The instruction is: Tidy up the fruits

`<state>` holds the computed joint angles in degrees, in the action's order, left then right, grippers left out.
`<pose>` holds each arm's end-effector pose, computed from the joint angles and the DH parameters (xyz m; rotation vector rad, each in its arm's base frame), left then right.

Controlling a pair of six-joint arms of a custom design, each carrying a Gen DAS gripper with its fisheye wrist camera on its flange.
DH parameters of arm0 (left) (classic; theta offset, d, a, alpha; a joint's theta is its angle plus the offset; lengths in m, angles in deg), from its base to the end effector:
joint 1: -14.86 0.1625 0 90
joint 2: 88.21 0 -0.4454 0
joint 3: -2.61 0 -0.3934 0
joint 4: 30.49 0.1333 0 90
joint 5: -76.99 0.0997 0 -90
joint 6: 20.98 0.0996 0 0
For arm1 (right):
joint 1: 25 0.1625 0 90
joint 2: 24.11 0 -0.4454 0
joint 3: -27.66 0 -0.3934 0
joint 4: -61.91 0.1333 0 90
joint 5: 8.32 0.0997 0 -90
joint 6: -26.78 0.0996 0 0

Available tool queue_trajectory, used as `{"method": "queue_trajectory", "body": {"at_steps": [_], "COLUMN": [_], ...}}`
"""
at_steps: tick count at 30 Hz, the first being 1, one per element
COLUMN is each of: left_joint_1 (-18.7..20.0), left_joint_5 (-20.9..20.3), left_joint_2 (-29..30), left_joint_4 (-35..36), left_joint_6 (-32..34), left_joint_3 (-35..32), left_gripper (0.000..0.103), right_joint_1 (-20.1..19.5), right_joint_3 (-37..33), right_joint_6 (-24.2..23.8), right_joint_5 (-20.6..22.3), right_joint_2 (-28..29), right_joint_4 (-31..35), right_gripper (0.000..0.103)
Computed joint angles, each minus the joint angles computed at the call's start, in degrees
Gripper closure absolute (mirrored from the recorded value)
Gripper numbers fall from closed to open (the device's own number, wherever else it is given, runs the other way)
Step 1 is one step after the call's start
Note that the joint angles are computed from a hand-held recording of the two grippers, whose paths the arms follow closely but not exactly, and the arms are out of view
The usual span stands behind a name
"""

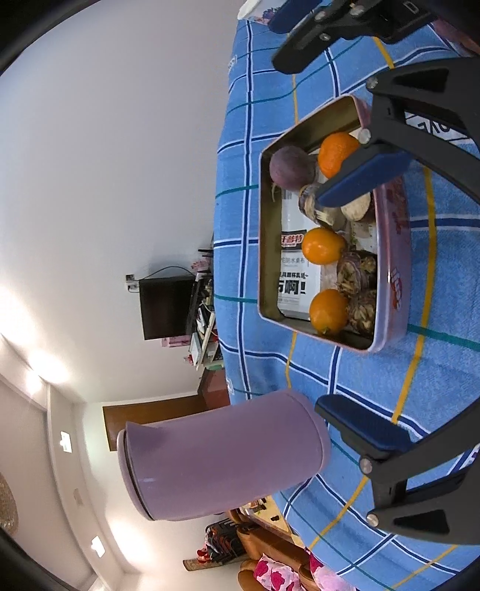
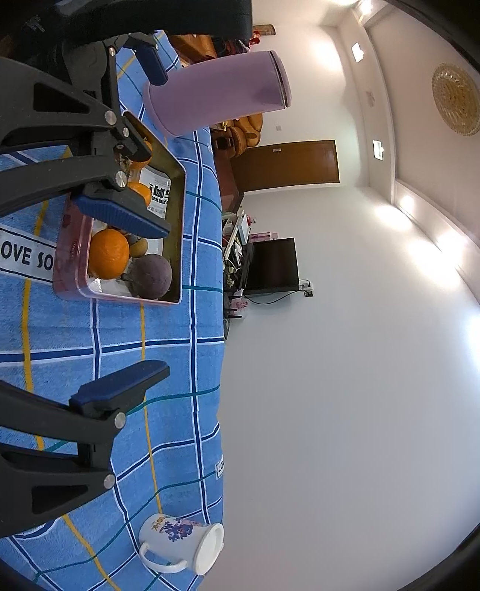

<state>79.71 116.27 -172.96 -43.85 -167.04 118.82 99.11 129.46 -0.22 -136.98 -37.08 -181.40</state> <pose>0.0182 -0.4563 0.2864 0.3614 1.9359 -1.2790 0.3702 -0.4198 -0.0744 0.6913 -2.1177 1.4165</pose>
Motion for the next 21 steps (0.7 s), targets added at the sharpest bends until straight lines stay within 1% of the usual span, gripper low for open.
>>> {"method": "queue_trajectory", "body": {"at_steps": [4, 10, 21], "left_joint_1": [-0.3, -1.5, -3.2], "left_joint_5": [0.8, 0.6, -0.2], "left_joint_2": [-1.0, -2.5, -3.4], "left_joint_4": [-1.1, -2.9, -4.0], "left_joint_6": [1.0, 2.4, 3.5], "left_joint_3": [1.2, 3.3, 5.2], "left_gripper": [0.0, 0.0, 0.0], "right_joint_1": [0.2, 0.7, 1.3], "right_joint_3": [0.3, 1.1, 2.2], "right_joint_6": [-0.3, -1.1, -1.7], "right_joint_5": [-0.1, -0.2, -0.5], "right_joint_2": [0.0, 0.3, 0.2], "right_joint_4": [-0.5, -3.0, -3.9], "right_gripper": [0.033, 0.033, 0.033]}}
